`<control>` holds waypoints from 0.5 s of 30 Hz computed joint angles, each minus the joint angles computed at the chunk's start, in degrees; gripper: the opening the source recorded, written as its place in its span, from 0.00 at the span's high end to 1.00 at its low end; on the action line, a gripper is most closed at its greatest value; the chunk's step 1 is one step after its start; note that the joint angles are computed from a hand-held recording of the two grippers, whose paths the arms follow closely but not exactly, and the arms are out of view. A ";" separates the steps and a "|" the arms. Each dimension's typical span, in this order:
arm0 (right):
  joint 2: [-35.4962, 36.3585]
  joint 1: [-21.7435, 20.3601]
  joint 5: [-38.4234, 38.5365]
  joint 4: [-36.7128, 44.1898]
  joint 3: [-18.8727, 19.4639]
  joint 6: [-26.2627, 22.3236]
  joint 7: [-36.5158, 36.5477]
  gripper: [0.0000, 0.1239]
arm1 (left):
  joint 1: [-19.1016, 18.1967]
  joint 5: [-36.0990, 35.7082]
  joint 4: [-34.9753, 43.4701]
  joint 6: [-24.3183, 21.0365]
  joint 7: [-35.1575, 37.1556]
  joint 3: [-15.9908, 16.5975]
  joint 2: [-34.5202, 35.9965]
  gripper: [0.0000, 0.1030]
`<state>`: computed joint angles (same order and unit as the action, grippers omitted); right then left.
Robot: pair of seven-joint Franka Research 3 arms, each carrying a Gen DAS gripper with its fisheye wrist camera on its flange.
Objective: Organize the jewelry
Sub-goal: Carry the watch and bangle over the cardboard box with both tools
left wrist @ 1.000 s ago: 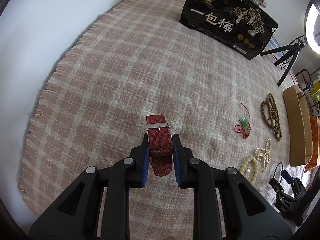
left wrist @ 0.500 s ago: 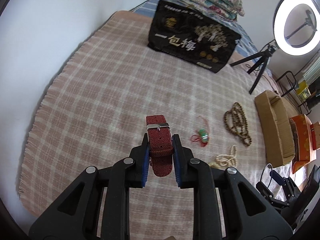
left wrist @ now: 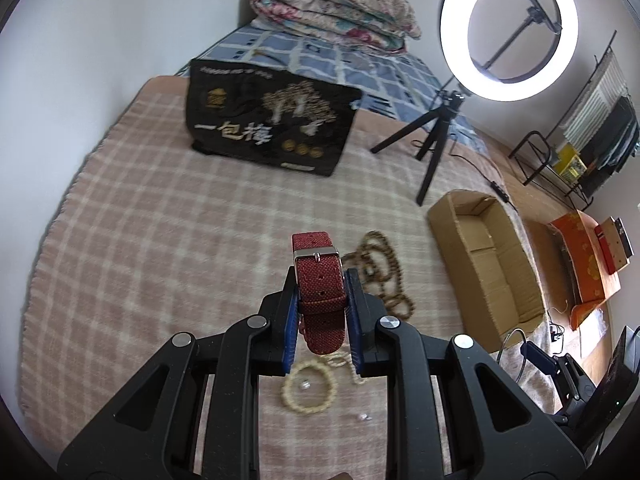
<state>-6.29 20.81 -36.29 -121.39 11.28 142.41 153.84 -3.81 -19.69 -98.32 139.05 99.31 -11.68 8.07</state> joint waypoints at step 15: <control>-6.43 -6.08 0.11 -4.59 -0.70 -2.84 -3.42 0.41 | -5.69 4.63 11.33 -0.61 -1.33 -4.63 9.63 0.81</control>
<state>-12.72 14.73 -36.18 -125.98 10.58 139.57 150.43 -9.51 -15.07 -86.99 138.44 97.98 -16.31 17.70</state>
